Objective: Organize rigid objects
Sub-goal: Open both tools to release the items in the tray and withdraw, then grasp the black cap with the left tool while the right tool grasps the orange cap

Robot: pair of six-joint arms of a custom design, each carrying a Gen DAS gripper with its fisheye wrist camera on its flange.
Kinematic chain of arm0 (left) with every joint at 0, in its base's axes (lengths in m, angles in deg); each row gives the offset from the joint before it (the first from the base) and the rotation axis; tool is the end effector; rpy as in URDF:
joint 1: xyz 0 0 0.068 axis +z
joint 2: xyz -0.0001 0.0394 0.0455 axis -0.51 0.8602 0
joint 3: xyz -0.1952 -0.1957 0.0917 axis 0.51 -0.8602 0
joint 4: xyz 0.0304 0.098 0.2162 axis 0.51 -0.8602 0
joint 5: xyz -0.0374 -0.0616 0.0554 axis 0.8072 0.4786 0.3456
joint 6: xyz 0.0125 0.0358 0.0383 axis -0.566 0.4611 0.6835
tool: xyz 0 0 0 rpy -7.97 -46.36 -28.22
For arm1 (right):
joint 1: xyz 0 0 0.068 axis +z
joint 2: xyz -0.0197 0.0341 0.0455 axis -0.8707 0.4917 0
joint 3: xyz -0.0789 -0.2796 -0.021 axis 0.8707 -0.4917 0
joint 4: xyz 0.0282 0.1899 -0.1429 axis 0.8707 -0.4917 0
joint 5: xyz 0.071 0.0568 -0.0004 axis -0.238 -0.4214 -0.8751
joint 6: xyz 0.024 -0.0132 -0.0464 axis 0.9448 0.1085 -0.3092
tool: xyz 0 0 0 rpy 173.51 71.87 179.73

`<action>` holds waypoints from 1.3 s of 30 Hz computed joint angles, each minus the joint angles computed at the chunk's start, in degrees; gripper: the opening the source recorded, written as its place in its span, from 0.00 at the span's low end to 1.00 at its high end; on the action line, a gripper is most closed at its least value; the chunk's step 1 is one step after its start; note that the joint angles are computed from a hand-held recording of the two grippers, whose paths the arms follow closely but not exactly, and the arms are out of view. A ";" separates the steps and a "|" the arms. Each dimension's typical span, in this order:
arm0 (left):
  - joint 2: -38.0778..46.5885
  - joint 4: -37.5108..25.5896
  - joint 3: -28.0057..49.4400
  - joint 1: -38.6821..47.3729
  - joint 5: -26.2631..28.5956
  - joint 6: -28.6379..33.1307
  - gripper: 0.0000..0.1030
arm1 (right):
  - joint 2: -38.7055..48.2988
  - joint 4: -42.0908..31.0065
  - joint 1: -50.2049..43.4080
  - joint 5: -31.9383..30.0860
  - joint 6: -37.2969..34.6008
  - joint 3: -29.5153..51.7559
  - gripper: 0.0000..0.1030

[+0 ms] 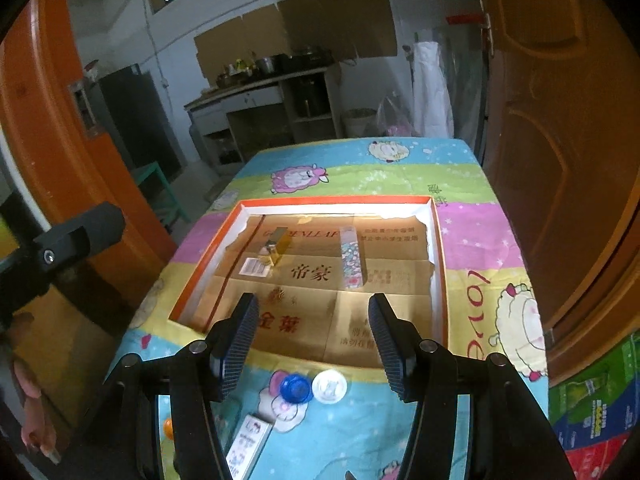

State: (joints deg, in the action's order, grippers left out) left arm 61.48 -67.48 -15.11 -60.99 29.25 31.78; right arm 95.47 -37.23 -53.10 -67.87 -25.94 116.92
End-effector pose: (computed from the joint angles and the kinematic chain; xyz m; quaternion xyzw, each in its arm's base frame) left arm 0.2554 -0.1394 0.3082 0.0030 0.8776 -0.1112 0.4662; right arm 0.3177 0.0524 0.2531 -0.1240 0.9055 0.1630 0.3715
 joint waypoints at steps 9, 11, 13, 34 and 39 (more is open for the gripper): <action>-8.51 0.03 -8.76 -4.62 -6.86 -1.11 0.55 | -8.18 0.62 -0.73 -1.19 -0.07 -8.49 0.57; -10.28 0.05 -10.92 -5.62 -8.43 -1.90 0.55 | -9.60 1.03 -0.69 -0.93 0.04 -10.20 0.57; -11.79 0.22 -12.96 -6.65 -9.98 -2.71 0.55 | -11.11 1.58 -0.52 -0.56 0.05 -12.26 0.57; -17.83 10.34 -36.46 -23.72 -20.16 -12.73 0.55 | -30.11 10.23 -1.39 1.00 -7.13 -39.16 0.57; -12.68 14.79 -40.80 -28.32 -20.91 -16.49 0.55 | -31.54 10.75 -1.43 -0.04 -9.93 -43.92 0.57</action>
State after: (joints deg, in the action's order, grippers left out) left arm 48.80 -52.70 -55.91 -89.31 8.34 15.30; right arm 63.93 -26.47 -54.53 -67.91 -35.87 72.99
